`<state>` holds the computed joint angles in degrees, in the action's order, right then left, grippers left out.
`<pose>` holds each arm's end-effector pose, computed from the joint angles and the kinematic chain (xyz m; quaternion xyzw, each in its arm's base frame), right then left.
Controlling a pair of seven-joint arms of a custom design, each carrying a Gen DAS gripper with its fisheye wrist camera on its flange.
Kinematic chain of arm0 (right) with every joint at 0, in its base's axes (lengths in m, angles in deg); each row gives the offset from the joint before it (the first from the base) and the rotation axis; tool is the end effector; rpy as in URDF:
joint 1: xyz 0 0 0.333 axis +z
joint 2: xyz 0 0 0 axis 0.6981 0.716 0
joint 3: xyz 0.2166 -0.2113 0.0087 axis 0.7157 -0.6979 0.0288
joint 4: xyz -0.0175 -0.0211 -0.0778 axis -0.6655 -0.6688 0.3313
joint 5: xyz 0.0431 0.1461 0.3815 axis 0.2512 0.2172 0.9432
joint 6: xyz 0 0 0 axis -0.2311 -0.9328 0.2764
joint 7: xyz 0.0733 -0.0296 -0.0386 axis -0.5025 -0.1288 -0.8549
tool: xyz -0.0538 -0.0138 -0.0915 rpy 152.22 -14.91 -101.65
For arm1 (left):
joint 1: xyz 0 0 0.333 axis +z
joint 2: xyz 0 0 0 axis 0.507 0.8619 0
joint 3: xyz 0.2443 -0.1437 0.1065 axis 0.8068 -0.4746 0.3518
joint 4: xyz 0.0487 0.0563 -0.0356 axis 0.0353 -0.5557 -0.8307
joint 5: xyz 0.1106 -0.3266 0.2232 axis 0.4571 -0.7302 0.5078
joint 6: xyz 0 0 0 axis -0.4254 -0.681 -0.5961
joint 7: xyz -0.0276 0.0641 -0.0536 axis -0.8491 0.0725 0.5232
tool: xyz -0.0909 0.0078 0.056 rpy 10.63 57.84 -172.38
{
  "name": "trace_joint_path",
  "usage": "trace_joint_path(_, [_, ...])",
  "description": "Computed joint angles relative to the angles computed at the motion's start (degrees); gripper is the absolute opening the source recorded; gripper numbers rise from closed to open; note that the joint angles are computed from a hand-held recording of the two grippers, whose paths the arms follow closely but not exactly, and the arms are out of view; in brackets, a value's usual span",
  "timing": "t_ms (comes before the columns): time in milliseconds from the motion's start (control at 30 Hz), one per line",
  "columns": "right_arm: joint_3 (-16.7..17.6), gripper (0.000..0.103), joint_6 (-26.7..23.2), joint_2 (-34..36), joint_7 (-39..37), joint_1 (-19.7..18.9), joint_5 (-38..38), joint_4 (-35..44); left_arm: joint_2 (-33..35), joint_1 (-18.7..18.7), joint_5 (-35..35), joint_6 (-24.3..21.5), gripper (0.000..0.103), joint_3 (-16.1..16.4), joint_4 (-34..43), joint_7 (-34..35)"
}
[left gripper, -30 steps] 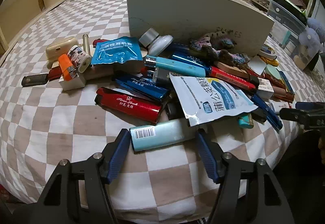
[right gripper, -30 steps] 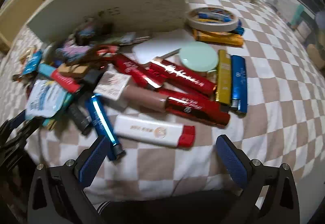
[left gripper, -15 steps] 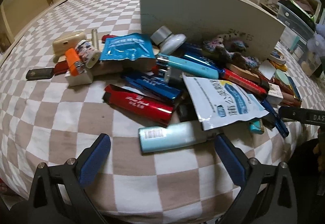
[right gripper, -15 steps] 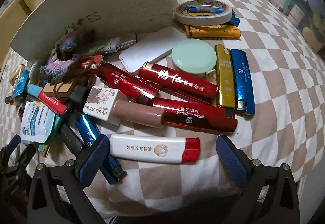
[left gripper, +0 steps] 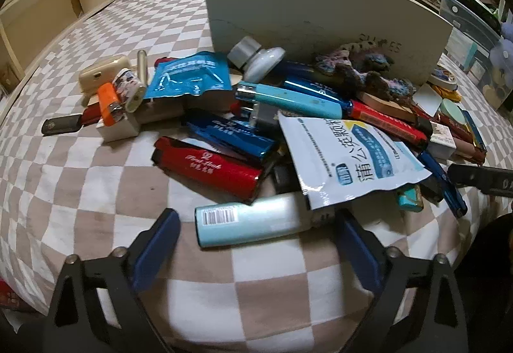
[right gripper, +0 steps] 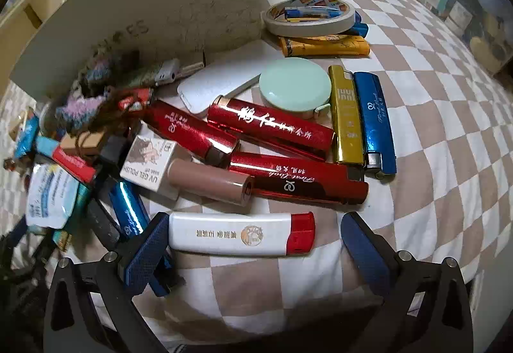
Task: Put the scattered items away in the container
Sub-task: 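Grasp the pale blue lighter with the left gripper while the right gripper grasps the white-and-red tube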
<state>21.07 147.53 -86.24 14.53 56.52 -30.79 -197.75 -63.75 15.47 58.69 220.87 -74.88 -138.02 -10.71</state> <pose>0.5955 0.1473 0.4771 -0.7131 0.6826 -0.0914 0.1311 0.5622 -0.2874 0.4558 -0.7078 0.6528 -0.1824 0.1991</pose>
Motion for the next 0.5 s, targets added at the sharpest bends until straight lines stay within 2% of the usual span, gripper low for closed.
trace_joint_path(133, [0.1, 0.103, 0.82, -0.91, 0.79, 0.22, -1.95, -1.25, -0.98, 0.21, -0.14, 0.56, 0.084, 0.09, -1.06, -0.42])
trace_joint_path(267, [0.15, 0.097, 2.36, -2.44, 0.47, -0.06, -1.65, -3.16, -1.65, 0.45, -0.69, 1.18, 0.084, -0.02, -1.83, -0.08])
trace_joint_path(400, [0.35, 0.084, 5.05, -4.48, -0.43, -0.33, -1.32, -5.73, -2.02, 0.7, -1.36, 1.79, 0.084, -0.05, -2.33, 0.48])
trace_joint_path(500, [0.1, 0.084, 6.89, -5.99, -1.98, -0.81, 1.94, -7.56, -2.36, 0.84, -2.08, 2.28, 0.084, -0.1, -2.68, 0.69])
